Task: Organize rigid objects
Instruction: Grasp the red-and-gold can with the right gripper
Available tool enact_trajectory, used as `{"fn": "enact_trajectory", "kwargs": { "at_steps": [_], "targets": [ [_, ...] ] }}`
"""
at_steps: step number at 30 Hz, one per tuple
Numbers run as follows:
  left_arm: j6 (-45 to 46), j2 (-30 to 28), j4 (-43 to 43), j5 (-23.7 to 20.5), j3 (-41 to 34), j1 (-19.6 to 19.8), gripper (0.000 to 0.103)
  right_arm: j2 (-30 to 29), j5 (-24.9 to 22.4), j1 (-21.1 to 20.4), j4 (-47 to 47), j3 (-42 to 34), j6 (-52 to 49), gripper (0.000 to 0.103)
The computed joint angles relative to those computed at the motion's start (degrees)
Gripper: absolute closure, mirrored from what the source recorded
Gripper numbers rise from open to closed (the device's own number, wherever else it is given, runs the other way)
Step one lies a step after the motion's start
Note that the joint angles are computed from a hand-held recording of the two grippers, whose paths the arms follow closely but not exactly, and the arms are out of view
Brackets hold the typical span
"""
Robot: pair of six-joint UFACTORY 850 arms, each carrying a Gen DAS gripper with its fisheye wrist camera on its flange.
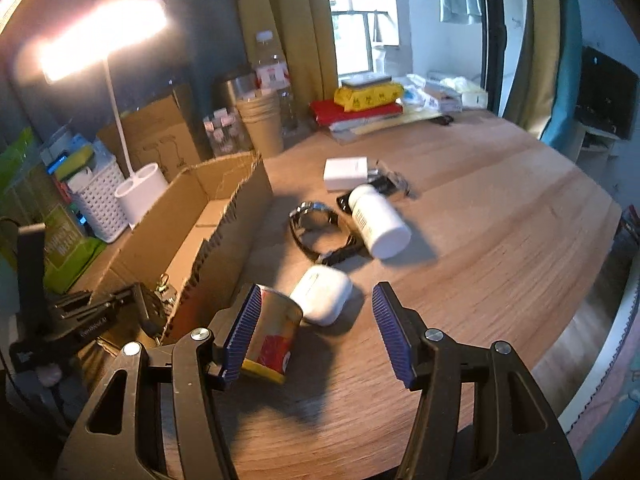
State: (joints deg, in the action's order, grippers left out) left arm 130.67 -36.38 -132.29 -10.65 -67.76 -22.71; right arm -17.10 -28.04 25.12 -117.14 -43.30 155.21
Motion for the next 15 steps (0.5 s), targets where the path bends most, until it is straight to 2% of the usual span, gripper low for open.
{"fn": "enact_trajectory", "kwargs": {
  "at_steps": [5,15],
  "targets": [
    [-0.9,0.0,0.6,-0.5,0.2,0.1,0.097,-3.0,3.2,-0.5,-4.4,-1.9,3.7,0.039],
    [-3.0,0.1,3.0,-0.9,0.3,0.3,0.097,-5.8,5.7,-0.6,-9.7,-4.1,8.1,0.039]
  ]
}}
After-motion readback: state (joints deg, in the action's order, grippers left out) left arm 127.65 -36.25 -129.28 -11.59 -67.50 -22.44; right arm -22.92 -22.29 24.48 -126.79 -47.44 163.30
